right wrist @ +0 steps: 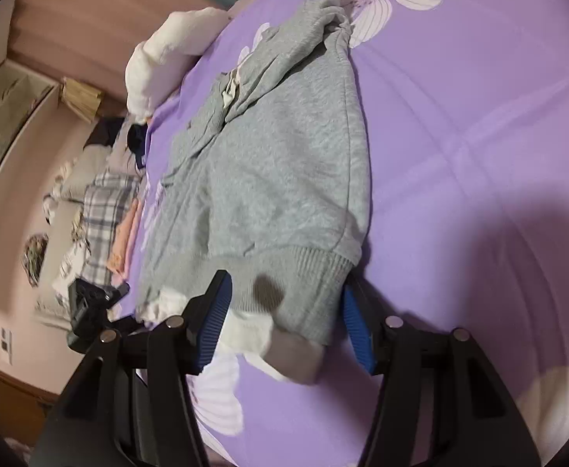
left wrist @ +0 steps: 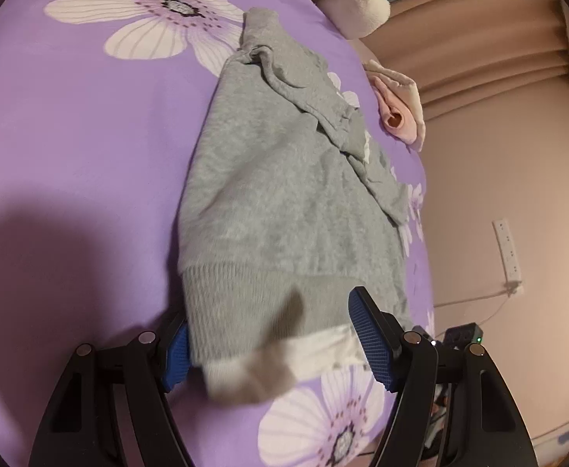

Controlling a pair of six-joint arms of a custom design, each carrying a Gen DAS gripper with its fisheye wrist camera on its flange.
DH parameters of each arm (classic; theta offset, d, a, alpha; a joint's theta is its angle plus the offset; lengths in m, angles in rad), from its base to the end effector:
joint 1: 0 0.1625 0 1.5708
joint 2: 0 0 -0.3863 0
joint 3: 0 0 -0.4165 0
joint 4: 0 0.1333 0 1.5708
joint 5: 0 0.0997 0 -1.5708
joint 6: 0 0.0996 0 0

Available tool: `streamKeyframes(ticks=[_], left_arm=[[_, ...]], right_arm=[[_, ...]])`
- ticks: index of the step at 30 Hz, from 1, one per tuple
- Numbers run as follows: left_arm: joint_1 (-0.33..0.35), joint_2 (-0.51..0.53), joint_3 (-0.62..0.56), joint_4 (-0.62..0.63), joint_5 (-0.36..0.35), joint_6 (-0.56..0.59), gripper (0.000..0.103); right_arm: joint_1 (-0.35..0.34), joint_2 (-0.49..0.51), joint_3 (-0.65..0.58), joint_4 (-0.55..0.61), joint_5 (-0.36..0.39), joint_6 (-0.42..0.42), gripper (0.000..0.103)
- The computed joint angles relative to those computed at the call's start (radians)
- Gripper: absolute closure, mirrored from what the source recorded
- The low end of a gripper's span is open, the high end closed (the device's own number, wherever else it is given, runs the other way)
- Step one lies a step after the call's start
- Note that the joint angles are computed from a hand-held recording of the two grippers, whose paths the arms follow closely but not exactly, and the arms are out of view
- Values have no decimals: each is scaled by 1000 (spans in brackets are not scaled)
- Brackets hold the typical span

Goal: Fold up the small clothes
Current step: 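Grasp the ribbed hem with the left gripper while the right gripper grasps it too, then lift the hem with both grippers and fold it over toward the collar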

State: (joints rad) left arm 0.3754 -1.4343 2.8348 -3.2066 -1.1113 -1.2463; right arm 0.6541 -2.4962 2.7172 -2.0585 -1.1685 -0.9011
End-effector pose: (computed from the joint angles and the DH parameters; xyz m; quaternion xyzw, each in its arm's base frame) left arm -0.1591 -0.2534 0.0712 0.0513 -0.9660 0.2516 0.0298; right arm -0.0682 -0.2694 0.2414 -0.0190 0.9713 -0.2363 0.0189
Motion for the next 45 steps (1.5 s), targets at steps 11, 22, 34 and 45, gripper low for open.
streamKeyframes(ticks=[11,22,34,45], left_arm=[[-12,65,-21,-32,-4,6,32],[2,77,-49,21,13,-6,32],[15,7,-7,46,-4,-42,84],[-7,-20,-41,-4,15,42,91]], right_arm=[[35,26,29,-97,18,79,47],[40,93,2,-114,1,72,62],[45,90,7,-146,-7,53,78],[79,41,-8,-75,79,38,86]])
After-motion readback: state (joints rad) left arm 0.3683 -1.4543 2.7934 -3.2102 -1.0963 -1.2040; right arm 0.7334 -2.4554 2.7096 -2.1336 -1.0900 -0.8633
